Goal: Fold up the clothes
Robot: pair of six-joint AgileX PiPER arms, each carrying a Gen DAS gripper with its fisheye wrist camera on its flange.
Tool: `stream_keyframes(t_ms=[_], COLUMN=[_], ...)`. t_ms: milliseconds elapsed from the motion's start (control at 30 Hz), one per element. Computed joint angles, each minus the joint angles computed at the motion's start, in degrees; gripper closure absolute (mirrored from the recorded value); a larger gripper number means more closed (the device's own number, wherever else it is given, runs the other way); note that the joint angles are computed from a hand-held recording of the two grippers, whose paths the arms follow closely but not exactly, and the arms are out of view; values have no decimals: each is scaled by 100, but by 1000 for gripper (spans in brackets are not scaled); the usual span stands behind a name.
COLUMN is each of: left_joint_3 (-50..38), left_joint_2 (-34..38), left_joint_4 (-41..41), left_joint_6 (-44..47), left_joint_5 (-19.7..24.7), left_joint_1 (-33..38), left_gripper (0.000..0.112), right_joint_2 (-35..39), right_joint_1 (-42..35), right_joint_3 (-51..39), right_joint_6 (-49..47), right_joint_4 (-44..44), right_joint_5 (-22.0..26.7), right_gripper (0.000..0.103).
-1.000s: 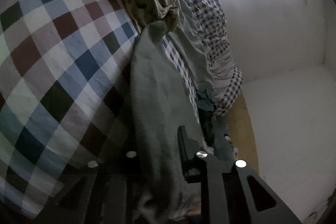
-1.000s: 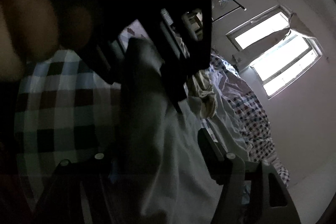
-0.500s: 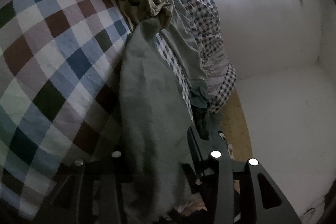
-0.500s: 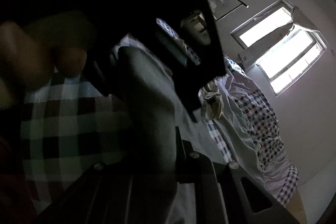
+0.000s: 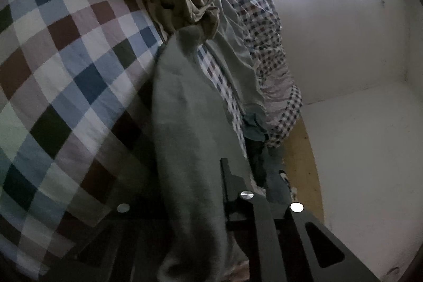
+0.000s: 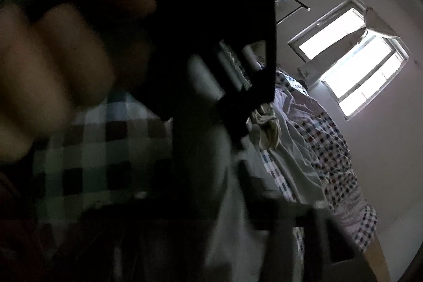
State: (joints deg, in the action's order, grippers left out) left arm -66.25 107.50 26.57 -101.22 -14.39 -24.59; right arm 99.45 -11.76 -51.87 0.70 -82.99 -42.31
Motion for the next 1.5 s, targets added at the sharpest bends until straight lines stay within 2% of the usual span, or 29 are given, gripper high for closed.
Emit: stream_keyframes(t_ms=[33, 133, 267, 400, 433, 567, 667, 833, 1000, 1267, 1400, 1500], left_joint_3=[-17, -84, -183, -236, -257, -294, -277, -188, -231, -203, -181, -152], left_joint_2=[-9, -39, -69, -71, -71, -90, -114, -130, -126, -117, -121, -127], left_joint_4=[161, 585, 792, 676, 688, 672, 660, 761, 693, 642, 613, 576], left_joint_6=[-161, -579, -765, -721, -748, -792, -772, -986, -922, -946, -941, -937], left_joint_5=[0, 33, 67, -20, -39, -119, -142, -209, -177, -162, -118, -64], left_joint_1=[13, 39, 39, 46, 49, 82, 120, 160, 136, 141, 127, 122], left_gripper=[102, 103, 103, 103, 103, 104, 104, 104, 104, 104, 104, 104], right_joint_2=[-4, -3, 189, 555, 745, 1236, 1538, 2158, 2473, 2597, 2609, 2665], right_joint_1=[-71, -281, -577, -747, -752, -969, -1251, -1711, -2126, -2473, -2516, -2535], right_joint_3=[165, 563, 509, 210, -135, -1159, -1736, -3055, -3614, -3339, -2864, -2492], right_joint_6=[-457, -1552, -1949, -2411, -2259, -1468, -1235, -73, -740, -3069, -4386, -5309], right_joint_4=[367, 1245, 1776, 2567, 2610, 2184, 1932, 872, 984, 2724, 3719, 4323], right_joint_5=[2, -9, 94, 217, 364, 718, 872, 1416, 1384, 944, 312, -424], right_gripper=[37, 30, 20, 20, 20, 18, 18, 18, 17, 17, 17, 17])
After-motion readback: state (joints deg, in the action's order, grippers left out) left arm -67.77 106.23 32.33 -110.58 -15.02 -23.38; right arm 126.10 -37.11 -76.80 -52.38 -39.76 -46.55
